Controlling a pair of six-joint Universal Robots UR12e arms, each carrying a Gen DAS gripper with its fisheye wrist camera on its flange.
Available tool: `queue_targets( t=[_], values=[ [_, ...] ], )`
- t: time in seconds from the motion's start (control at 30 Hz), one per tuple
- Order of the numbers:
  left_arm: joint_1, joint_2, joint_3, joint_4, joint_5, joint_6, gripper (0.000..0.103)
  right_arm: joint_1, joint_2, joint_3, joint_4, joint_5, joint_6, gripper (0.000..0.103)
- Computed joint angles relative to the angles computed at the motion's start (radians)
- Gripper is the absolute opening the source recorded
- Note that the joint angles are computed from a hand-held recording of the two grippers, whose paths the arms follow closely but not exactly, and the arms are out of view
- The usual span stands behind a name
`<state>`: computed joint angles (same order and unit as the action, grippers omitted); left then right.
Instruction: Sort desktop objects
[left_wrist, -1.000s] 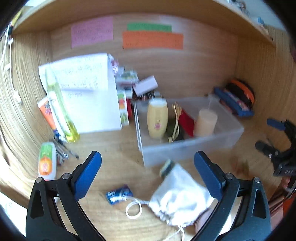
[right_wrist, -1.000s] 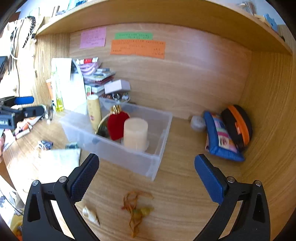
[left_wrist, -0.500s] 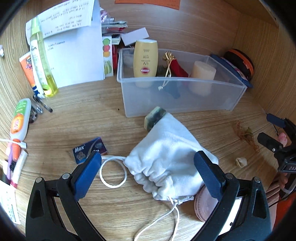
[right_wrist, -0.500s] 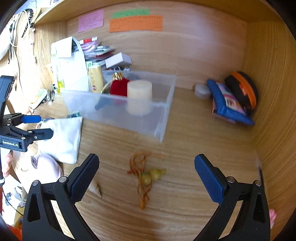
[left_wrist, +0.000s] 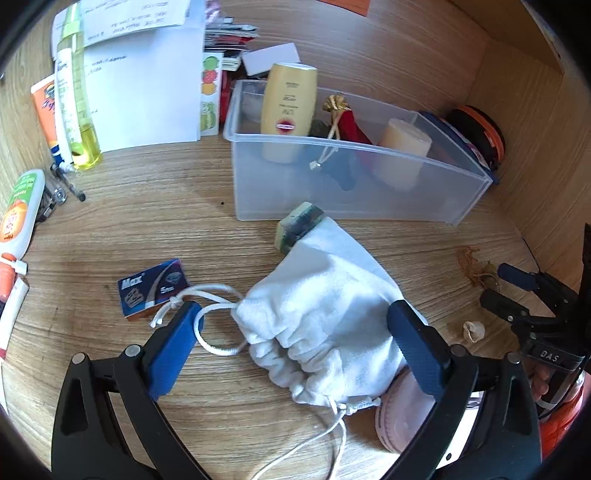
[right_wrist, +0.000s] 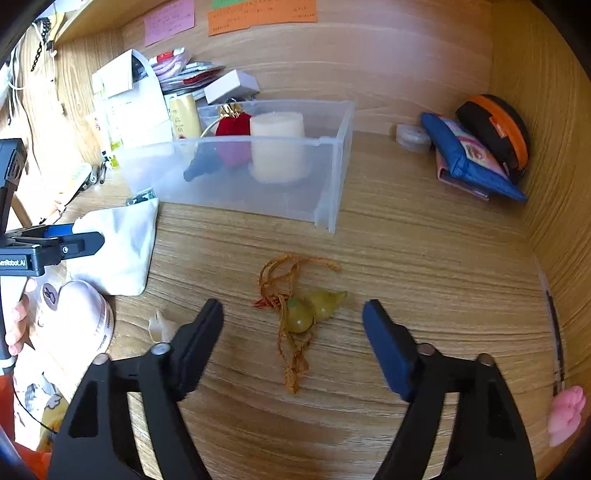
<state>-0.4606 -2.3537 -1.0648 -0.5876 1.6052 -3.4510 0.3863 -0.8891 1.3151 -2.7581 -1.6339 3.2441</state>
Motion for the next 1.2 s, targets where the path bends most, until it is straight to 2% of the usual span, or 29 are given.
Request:
queue_targets(
  t=[0.1,0.17,0.2,0.27,0.33,0.4,0.43,0.5,0.53,0.6,0.63,0.77,0.87,1.2],
  values=[
    [-0.005,-0.009,0.015,0.001,0.003,0.017,0.095,0.0,0.003,-0.004,0.014,0.006,0.002,0.058],
    [-0.003,-0.014,0.027,-0.008,-0.034,0.031,0.074,0.002,0.006,-0.006,0.012,-0.005,-0.005,0.055],
    [-0.005,-0.018,0.036,-0.017,-0.044,0.044,0.073,0.002,0.007,-0.004,0.005,-0.005,-0.006,0.052],
    [-0.014,-0.026,0.053,-0.021,-0.014,0.073,0.071,0.001,0.008,-0.004,-0.001,-0.007,-0.005,0.047],
    [-0.021,-0.037,0.071,-0.024,0.0,0.1,0.07,0.0,0.008,-0.004,-0.005,-0.005,0.0,0.036],
    [-0.024,-0.044,0.08,-0.011,0.013,0.096,0.065,-0.003,0.008,-0.004,-0.007,0.001,0.008,0.028],
    [-0.025,-0.047,0.082,0.003,0.02,0.093,0.058,-0.004,0.008,-0.005,-0.007,0.001,0.011,0.028],
    [-0.026,-0.048,0.082,0.031,0.031,0.088,0.053,-0.007,0.007,-0.001,-0.018,0.0,0.025,0.028],
    [-0.026,-0.048,0.081,0.046,0.036,0.088,0.048,-0.007,0.006,0.003,-0.026,-0.006,0.031,0.028],
    [-0.028,-0.048,0.08,0.061,0.043,0.103,0.046,-0.01,0.002,0.011,-0.041,-0.009,0.042,0.028],
    [-0.032,-0.049,0.084,0.065,0.061,0.109,0.035,-0.012,0.0,0.014,-0.047,-0.003,0.045,0.028],
    [-0.033,-0.046,0.085,0.071,0.066,0.128,0.027,-0.017,-0.01,0.025,-0.083,0.008,0.048,0.028],
    [-0.03,-0.043,0.081,0.082,0.056,0.125,0.025,-0.019,-0.014,0.027,-0.101,0.018,0.049,0.028],
    [-0.034,-0.026,0.063,0.138,0.086,0.126,0.023,-0.019,-0.019,0.015,-0.141,0.02,0.03,0.028]
  ],
)
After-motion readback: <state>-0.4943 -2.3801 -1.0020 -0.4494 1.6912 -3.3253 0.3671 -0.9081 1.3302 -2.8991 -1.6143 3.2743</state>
